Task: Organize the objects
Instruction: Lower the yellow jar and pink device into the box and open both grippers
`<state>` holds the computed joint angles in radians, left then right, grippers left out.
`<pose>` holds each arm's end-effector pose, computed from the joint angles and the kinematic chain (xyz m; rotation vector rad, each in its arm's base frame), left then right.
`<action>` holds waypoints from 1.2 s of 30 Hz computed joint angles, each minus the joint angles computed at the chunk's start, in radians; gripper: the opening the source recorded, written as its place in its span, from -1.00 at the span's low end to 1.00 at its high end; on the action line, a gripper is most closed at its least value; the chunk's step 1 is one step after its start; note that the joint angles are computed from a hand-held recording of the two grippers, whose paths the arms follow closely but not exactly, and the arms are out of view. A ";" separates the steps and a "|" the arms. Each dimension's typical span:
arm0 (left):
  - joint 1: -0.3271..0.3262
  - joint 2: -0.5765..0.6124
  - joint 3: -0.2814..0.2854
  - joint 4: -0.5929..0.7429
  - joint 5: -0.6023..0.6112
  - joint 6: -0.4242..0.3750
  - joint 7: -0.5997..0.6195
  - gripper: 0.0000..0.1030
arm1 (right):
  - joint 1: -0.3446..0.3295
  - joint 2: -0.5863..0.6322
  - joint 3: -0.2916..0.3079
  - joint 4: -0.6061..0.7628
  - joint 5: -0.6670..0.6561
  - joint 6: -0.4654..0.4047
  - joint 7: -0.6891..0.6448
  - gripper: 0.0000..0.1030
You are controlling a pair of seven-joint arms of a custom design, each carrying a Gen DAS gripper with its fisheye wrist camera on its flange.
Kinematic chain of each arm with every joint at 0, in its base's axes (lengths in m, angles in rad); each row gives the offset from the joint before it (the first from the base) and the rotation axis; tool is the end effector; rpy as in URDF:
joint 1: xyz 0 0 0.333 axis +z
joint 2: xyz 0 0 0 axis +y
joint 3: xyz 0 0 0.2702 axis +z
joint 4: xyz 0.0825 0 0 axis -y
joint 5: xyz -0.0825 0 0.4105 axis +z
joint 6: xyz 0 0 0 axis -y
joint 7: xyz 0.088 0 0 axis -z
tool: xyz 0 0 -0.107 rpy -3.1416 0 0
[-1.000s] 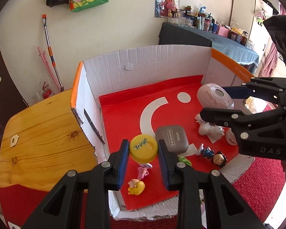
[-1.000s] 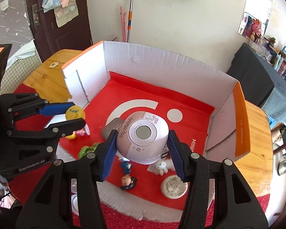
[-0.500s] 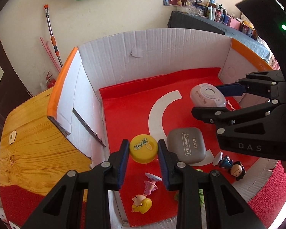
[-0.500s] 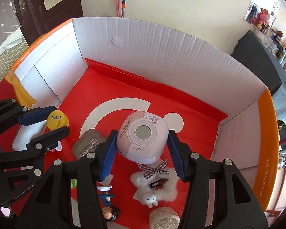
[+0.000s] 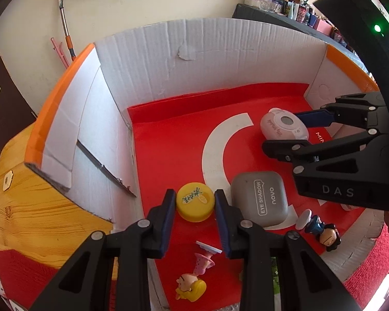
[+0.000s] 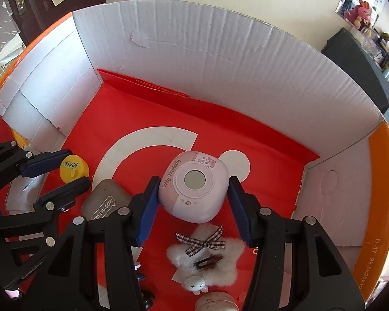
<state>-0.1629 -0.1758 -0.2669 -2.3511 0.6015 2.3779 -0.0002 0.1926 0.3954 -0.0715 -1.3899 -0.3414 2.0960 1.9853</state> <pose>0.4824 -0.2137 0.3595 -2.4380 1.0778 -0.3850 0.7117 0.0781 0.4726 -1.9272 2.2574 -0.6843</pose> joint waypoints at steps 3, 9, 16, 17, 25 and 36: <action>0.001 -0.001 0.002 -0.004 -0.003 0.005 0.002 -0.38 | -0.005 0.009 0.001 0.012 0.016 -0.015 -0.006 -0.02; -0.002 0.012 0.004 0.011 -0.015 -0.016 0.037 -0.38 | -0.006 0.012 -0.002 0.011 0.022 -0.033 0.005 -0.02; -0.005 0.017 0.012 0.016 -0.030 -0.025 0.074 -0.38 | -0.011 -0.003 -0.001 -0.007 0.028 -0.033 0.018 -0.02; -0.004 0.017 0.012 0.016 -0.031 -0.025 0.076 -0.38 | -0.011 -0.005 -0.001 -0.010 0.027 -0.033 0.019 -0.02; -0.006 0.030 0.013 0.025 -0.027 -0.034 0.087 -0.38 | -0.008 -0.017 0.001 -0.027 0.021 -0.036 0.048 -0.02; -0.015 0.032 0.009 0.024 -0.018 -0.035 0.078 -0.37 | -0.015 -0.047 0.002 -0.065 0.016 -0.031 0.069 -0.01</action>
<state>-0.1775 -0.1440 -0.2581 -2.3267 0.5831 2.3424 0.0782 0.1777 0.3488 -0.0694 -1.4547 -0.3258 2.0648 2.0547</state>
